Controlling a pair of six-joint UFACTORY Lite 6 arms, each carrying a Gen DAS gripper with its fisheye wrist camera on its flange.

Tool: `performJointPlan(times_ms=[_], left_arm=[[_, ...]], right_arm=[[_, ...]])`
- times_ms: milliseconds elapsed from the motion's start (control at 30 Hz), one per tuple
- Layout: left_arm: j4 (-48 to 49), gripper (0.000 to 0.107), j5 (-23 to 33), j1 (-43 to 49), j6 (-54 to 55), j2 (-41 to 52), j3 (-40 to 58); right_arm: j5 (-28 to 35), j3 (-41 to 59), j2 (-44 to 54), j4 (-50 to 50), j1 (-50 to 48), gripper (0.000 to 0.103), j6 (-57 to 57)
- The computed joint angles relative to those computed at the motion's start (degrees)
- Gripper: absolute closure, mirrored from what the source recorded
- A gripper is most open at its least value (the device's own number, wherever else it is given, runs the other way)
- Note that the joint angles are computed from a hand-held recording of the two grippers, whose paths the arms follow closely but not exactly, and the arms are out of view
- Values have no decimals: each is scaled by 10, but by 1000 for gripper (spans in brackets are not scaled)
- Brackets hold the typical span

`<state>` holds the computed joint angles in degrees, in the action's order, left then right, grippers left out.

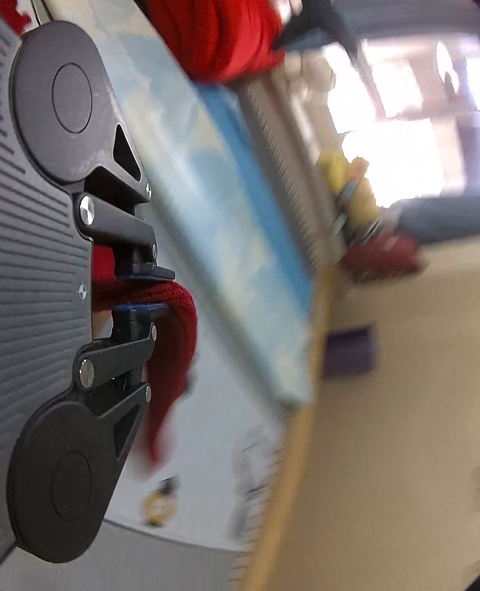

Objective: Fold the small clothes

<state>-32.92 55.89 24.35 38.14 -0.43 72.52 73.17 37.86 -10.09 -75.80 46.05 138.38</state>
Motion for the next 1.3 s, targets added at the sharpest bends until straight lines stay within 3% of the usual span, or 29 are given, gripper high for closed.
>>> performJointPlan(times_ms=[100, 233, 367, 467, 567, 700, 867, 967, 1300], left_arm=[[-5, 99, 10, 13, 4, 5, 13], [-11, 99, 21, 33, 8, 16, 33], [-17, 99, 33, 46, 1, 31, 57], [-27, 99, 44, 54, -2, 37, 71], [-34, 99, 54, 60, -3, 39, 81], [-35, 99, 58, 63, -11, 43, 90], [-33, 98, 53, 64, -17, 45, 92], [-24, 98, 41, 63, -25, 49, 94], [13, 98, -5, 51, -59, 83, 102]], right_arm=[[70, 154, 145, -69, 139, 92, -65], [15, 348, 328, -131, 246, 92, -137], [-180, 458, 459, -107, 277, 87, -157], [-301, 521, 523, 22, 276, 83, -256], [-347, 516, 506, 160, 269, 83, -350], [-304, 482, 411, 255, 263, 74, -414], [-240, 423, 292, 217, 279, 56, -354], [-208, 355, 253, 162, 291, 54, -264], [-290, 277, 242, 181, 213, 54, -126]])
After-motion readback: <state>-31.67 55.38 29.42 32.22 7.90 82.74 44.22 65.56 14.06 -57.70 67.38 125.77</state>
